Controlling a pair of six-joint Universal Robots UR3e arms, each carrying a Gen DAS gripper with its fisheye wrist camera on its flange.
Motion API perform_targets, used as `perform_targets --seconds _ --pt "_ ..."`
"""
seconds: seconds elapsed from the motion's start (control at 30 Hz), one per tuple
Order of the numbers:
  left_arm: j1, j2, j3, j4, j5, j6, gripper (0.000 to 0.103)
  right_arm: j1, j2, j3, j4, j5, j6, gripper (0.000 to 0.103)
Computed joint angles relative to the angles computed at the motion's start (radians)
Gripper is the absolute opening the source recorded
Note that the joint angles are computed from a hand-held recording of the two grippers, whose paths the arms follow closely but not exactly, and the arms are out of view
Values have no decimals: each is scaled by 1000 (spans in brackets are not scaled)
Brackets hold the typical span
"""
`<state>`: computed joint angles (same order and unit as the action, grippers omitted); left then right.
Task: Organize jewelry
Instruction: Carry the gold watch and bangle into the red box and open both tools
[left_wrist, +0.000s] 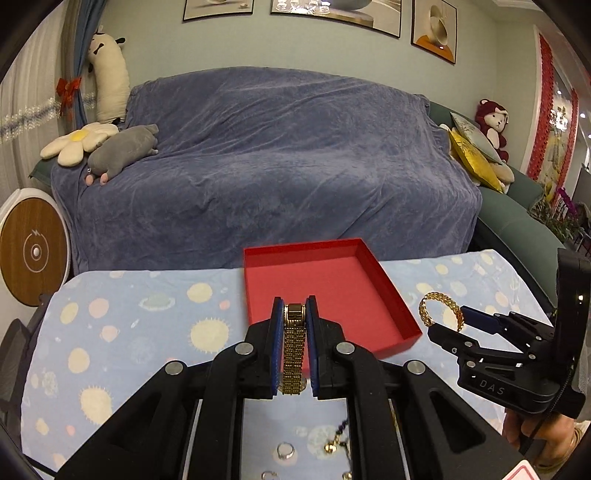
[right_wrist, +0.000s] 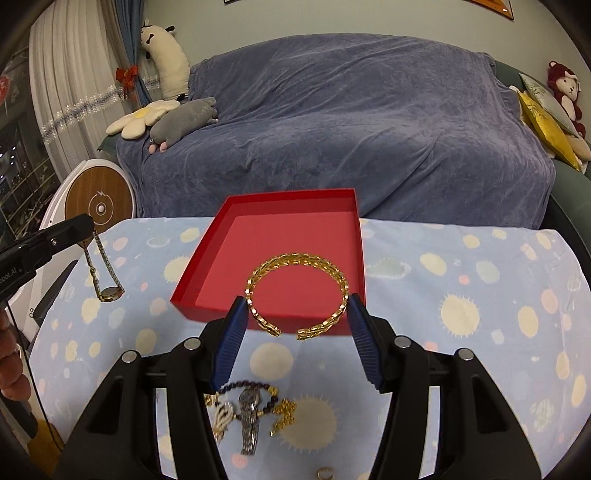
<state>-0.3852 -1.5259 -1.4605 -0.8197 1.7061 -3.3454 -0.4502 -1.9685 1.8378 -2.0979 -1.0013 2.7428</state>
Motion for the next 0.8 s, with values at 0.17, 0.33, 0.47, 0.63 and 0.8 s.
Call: perform_targets --seconds 0.17,0.33,0.47,0.63,0.8 --pt "70 -229 273 -55 -68 8 9 142 342 -257 -124 -86 123 54" --pt "108 -494 585 -138 -143 -1 9 237 619 -498 -139 -175 169 54" --pt "123 -695 812 -212 -164 9 9 281 791 -655 -123 -232 197 54" --pt "164 -861 967 -262 -207 6 9 316 924 -783 -101 -288 200 54" --pt "181 -1020 1194 -372 -208 29 9 338 1003 -863 -76 -326 194 54"
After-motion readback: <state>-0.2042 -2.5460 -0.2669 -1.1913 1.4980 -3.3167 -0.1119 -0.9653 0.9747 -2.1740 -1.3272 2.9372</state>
